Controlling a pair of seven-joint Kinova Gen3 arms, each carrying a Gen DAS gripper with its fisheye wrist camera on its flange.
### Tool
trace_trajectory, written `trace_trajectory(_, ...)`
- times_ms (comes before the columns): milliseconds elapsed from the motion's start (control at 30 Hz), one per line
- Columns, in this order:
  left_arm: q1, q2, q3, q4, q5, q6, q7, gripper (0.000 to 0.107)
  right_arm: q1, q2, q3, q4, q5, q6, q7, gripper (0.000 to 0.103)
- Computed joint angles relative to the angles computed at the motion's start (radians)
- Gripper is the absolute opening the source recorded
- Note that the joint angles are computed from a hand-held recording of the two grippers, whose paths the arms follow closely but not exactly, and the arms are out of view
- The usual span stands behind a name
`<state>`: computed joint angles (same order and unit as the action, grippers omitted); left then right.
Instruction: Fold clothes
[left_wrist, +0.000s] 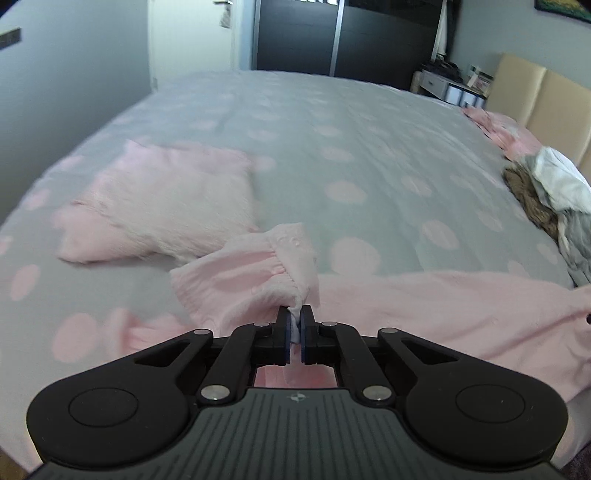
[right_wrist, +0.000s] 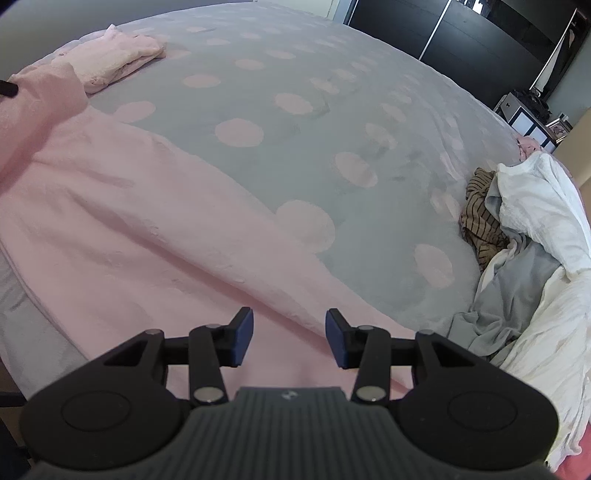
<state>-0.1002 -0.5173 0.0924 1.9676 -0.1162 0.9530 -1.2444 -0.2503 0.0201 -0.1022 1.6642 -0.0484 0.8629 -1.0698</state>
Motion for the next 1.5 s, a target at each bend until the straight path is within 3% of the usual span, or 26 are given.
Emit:
trace_trajectory(67,-0.025,-0.014,-0.010,-0.019,-0.023,0.036,0.002,0.003,-0.002,-0.001,-0.002,0.000,-0.007,-0.001,0.008,0.047)
trace_trajectory(200,-0.095,0.001,0.040,-0.046,-0.129,0.103,0.017,0.002,-0.009,-0.007,-0.007,-0.001,-0.015,-0.008,0.018,0.047)
trace_trajectory(367,-0.142,0.028,0.069,-0.017,-0.228,0.123,0.065,0.007,-0.017,-0.009,-0.010,0.000,-0.010,-0.015,0.010,0.047)
trace_trajectory(500,-0.098,0.020,-0.010,-0.012,-0.185,0.142,0.041,0.027,-0.020,-0.008,-0.010,0.000,0.001,-0.013,-0.004,0.047)
trace_trajectory(600,-0.084,-0.027,-0.030,-0.003,-0.168,0.151,0.017,0.040,-0.023,-0.007,-0.012,-0.002,0.006,-0.014,-0.013,0.047)
trace_trajectory(967,-0.039,-0.103,-0.019,-0.006,-0.109,0.304,-0.087,0.041,-0.022,0.007,-0.011,-0.008,-0.034,-0.026,0.024,0.052)
trace_trajectory(1133,0.030,-0.072,0.019,0.036,-0.060,0.338,-0.157,0.053,-0.028,0.010,-0.017,-0.012,-0.044,-0.026,0.041,0.056)
trace_trajectory(1267,0.036,-0.009,0.117,0.087,-0.096,0.302,-0.126,0.053,-0.035,0.009,-0.021,-0.006,-0.041,-0.021,0.039,0.057)
trace_trajectory(1367,0.008,0.009,0.206,0.124,-0.185,0.254,-0.025,0.050,-0.035,0.001,-0.019,0.003,-0.040,-0.020,0.040,0.058)
trace_trajectory(1500,0.006,0.008,0.223,0.124,-0.269,0.266,0.048,0.009,-0.033,-0.008,-0.016,0.014,-0.037,-0.023,0.041,0.058)
